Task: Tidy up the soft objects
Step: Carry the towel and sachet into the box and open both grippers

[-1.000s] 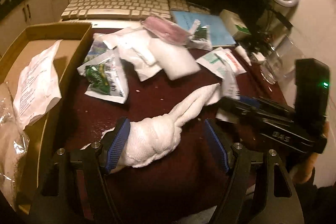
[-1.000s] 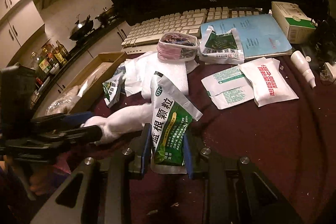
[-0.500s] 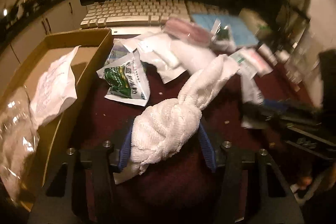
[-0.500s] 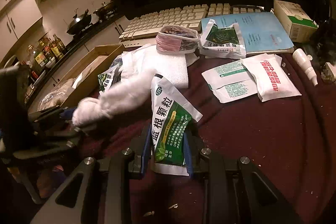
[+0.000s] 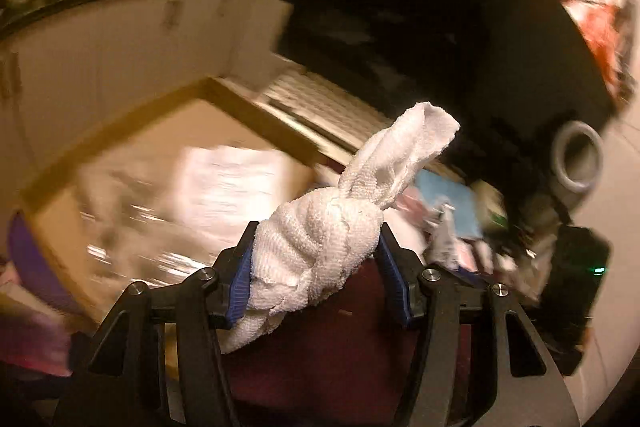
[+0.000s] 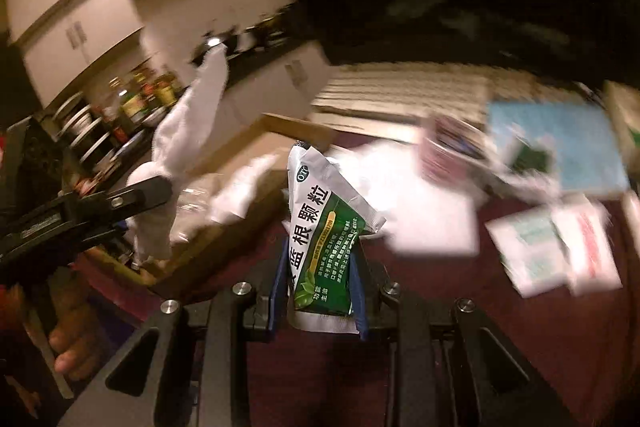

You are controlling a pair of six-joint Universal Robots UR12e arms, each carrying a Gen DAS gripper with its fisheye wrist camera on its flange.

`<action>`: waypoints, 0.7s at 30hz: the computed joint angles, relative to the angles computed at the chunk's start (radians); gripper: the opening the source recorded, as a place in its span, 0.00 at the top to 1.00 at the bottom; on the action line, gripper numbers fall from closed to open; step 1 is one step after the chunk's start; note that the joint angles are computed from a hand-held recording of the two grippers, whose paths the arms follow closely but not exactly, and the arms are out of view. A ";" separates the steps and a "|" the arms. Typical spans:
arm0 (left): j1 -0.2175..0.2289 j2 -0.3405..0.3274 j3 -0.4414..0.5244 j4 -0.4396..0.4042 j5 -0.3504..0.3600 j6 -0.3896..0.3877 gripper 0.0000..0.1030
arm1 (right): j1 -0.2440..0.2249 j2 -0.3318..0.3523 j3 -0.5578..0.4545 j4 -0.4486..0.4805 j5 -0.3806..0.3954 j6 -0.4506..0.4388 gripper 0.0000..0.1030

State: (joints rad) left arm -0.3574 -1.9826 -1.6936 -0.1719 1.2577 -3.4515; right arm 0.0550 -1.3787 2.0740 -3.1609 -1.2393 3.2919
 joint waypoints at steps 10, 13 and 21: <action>0.058 -0.022 0.013 -0.010 0.057 -0.109 0.46 | 0.104 0.170 -0.289 0.259 -0.001 -0.176 0.74; 0.062 -0.028 0.023 -0.015 0.102 -0.122 0.46 | 0.130 0.208 -0.345 0.319 -0.053 -0.208 0.74; 0.064 -0.082 0.096 -0.176 0.115 -0.104 0.45 | 0.155 0.249 -0.385 0.369 -0.121 -0.253 0.73</action>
